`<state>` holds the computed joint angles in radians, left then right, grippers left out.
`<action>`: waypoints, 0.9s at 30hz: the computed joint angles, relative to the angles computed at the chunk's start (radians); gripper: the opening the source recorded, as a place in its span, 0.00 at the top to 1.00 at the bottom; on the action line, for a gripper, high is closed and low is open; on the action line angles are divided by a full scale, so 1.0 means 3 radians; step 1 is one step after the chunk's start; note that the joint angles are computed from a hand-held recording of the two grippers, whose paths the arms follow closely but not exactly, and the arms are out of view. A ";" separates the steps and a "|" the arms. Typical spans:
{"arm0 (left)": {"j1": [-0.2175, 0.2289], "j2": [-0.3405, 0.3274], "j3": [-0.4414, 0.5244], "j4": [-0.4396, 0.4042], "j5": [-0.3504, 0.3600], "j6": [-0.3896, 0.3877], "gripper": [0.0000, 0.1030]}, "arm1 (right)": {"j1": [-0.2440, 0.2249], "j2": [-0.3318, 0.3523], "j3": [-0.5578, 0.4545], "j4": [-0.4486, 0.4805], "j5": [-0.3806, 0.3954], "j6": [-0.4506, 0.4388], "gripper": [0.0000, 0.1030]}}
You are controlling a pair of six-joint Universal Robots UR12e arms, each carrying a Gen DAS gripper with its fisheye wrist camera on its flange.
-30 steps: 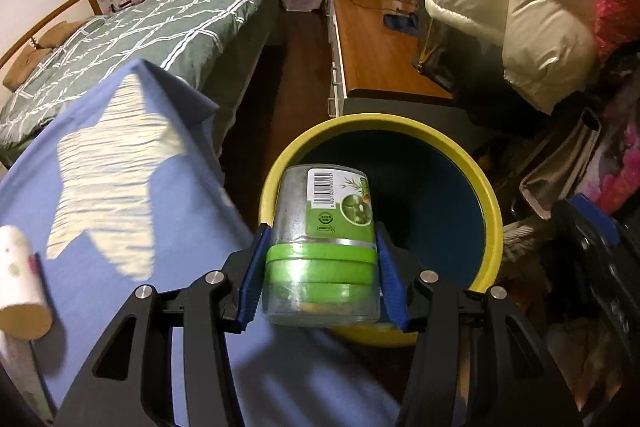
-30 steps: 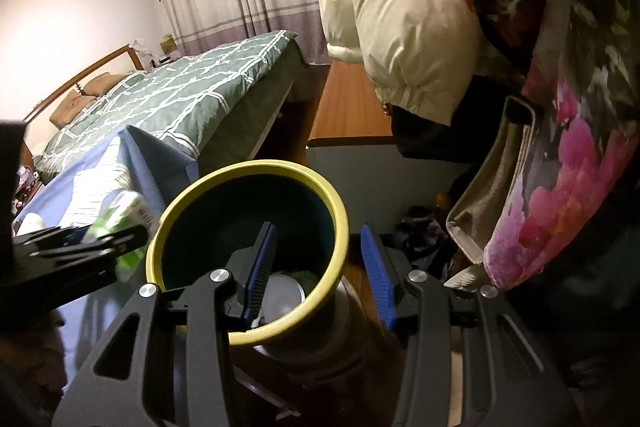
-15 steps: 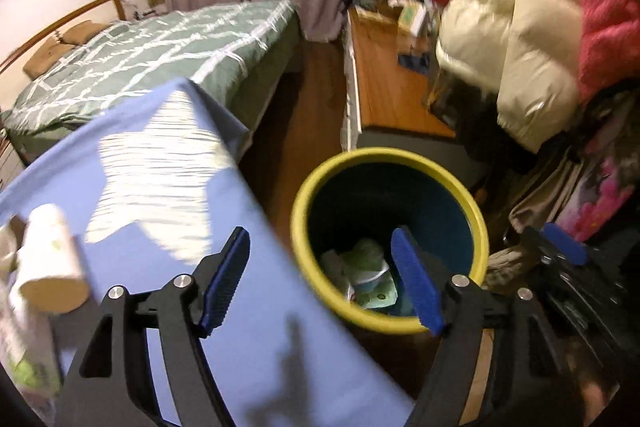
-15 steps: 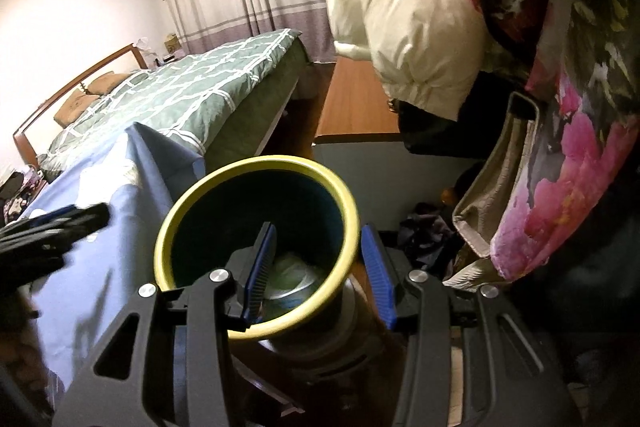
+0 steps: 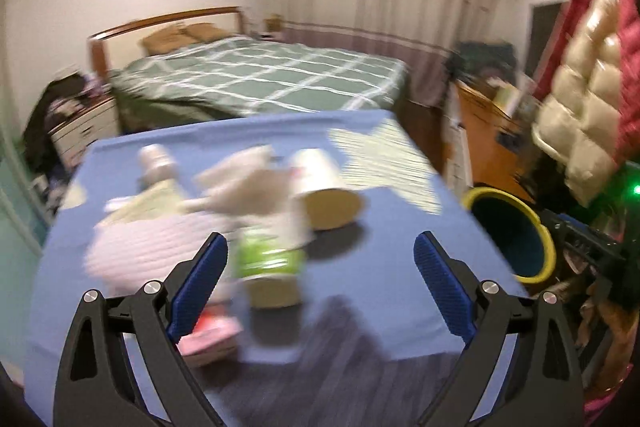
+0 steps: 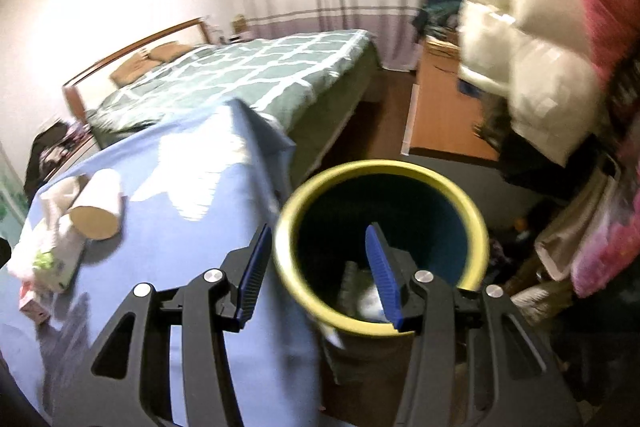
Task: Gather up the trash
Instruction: 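Move the right tool to the table and grasp the white tissue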
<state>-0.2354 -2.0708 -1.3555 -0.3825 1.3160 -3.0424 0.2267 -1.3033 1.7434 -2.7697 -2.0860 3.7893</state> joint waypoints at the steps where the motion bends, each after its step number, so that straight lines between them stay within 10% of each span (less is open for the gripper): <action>1: 0.0039 0.0019 -0.0042 0.0034 0.0051 -0.0035 0.10 | 0.0020 0.0051 -0.0079 -0.0006 0.0054 -0.0067 0.54; 17: 0.0449 0.0082 -0.0373 0.0238 0.0431 -0.0297 0.10 | 0.0306 0.0836 -0.1305 0.0011 0.0906 -0.0913 0.58; 27: 0.0523 0.0028 -0.0388 0.0293 0.0495 -0.0426 0.10 | 0.0332 0.1251 -0.2001 0.0568 0.1103 -0.1063 0.60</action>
